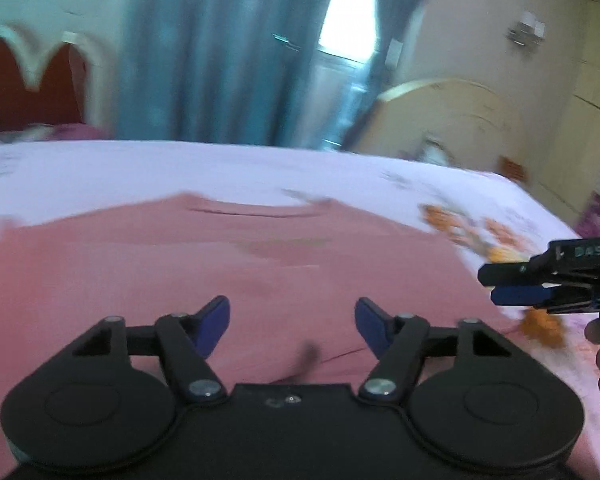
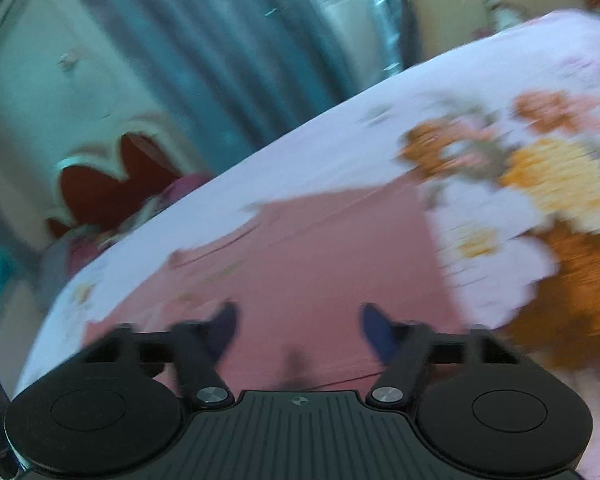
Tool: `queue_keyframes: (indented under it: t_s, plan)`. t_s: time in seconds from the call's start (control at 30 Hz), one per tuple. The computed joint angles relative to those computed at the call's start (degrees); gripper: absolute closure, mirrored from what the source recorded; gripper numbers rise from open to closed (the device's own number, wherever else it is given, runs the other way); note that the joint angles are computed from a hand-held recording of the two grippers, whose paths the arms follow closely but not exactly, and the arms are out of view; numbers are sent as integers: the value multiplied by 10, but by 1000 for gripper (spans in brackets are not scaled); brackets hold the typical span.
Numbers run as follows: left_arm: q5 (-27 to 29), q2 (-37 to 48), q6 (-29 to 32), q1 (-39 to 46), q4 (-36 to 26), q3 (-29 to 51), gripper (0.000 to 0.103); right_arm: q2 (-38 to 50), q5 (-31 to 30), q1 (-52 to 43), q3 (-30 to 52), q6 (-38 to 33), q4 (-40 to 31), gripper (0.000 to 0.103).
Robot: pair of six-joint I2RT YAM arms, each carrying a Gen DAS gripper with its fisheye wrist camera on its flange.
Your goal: Fold small clothes
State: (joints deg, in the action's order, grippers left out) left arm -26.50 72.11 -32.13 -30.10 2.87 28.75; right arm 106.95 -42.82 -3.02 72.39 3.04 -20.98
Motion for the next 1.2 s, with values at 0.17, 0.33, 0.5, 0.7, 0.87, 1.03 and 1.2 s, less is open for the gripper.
queue_keyframes:
  t_s: [0.17, 0.33, 0.5, 0.7, 0.87, 1.03, 1.2]
  plan:
    - [-92, -252, -48, 19, -247, -84, 40, 39, -21, 68, 5, 43, 3, 54]
    - [9, -334, -14, 173, -296, -129, 46, 78, -21, 113, 32, 72, -8, 54]
    - [111, -248, 51, 296, -156, -153, 59, 86, 27, 155, 43, 88, 13, 63]
    - [158, -229, 101, 355, -117, -160, 73, 55, 60, 171, 48, 53, 27, 97]
    - [197, -241, 126, 394, -111, -170, 81, -41, 102, 131, -35, 80, 150, 97]
    - [202, -239, 138, 394, -103, -174, 81, -8, 113, 100, -15, 10, 75, 97]
    - [216, -235, 153, 406, -105, -170, 81, -18, 127, 103, -50, 11, 98, 97]
